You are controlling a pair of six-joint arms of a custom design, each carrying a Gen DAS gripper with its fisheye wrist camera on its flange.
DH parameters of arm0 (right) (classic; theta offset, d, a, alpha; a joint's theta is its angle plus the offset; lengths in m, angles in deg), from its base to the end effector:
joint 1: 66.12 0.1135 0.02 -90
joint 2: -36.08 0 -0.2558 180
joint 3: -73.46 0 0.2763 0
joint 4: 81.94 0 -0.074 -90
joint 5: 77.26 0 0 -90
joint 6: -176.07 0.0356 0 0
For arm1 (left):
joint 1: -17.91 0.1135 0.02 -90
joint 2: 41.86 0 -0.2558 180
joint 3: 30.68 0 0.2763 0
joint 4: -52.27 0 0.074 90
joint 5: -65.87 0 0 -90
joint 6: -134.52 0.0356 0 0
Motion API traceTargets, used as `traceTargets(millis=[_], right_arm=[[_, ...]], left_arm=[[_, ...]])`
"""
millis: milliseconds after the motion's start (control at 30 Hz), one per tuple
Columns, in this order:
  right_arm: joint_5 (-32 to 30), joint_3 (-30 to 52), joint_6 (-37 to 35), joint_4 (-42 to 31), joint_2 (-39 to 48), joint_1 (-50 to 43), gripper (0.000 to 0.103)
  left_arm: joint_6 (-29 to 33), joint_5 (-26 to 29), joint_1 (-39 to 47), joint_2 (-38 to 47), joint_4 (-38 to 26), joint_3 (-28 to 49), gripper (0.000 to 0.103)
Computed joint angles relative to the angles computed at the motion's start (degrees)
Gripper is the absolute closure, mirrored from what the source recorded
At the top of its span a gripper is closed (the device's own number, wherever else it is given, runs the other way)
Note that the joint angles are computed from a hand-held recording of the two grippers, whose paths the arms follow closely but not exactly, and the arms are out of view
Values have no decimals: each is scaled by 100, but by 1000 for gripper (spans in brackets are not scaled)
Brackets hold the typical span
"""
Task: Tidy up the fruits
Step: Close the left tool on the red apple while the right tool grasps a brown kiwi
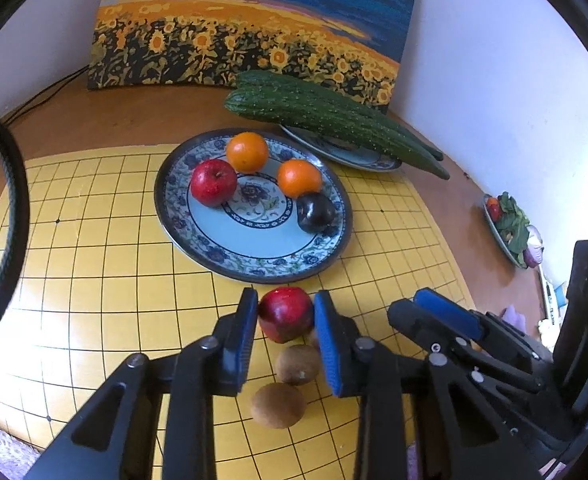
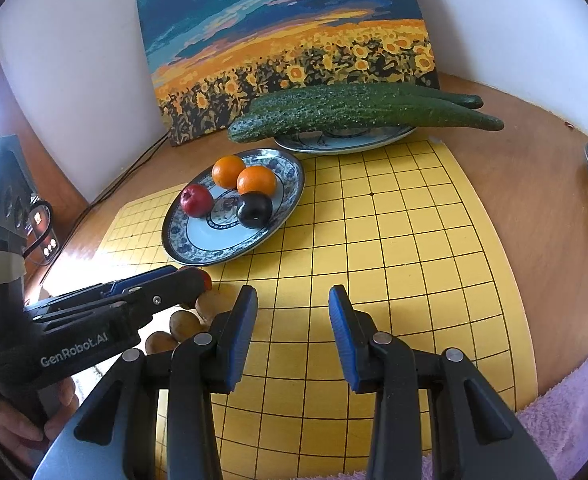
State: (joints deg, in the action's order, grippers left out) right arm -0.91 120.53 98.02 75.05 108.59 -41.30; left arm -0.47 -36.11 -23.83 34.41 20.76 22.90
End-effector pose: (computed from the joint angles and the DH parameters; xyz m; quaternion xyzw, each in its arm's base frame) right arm 0.2367 0.1187 0.1575 -0.1459 0.9178 0.2165 0.2992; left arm 0.2123 -0.1795 0.1671 -0.0589 0.9451 -0.1377 0.2904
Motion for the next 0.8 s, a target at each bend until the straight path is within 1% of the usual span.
traceTargets(millis=[200,400,667,800], right_arm=[[28,9,29,-2,1,16,65],[55,37,30,-10,23,109,65],[120,60,127,18,46,393,65],[170,82,169,24,65,562,65]], left_arm=[[-20,-14,-18,-69,-8,-37,73],[-82,-189,-16,-362,-177,-128,73],[-116,-616,-31,-746,-578,-250,73],[-148,-618,12,-937,-612,-401,73]])
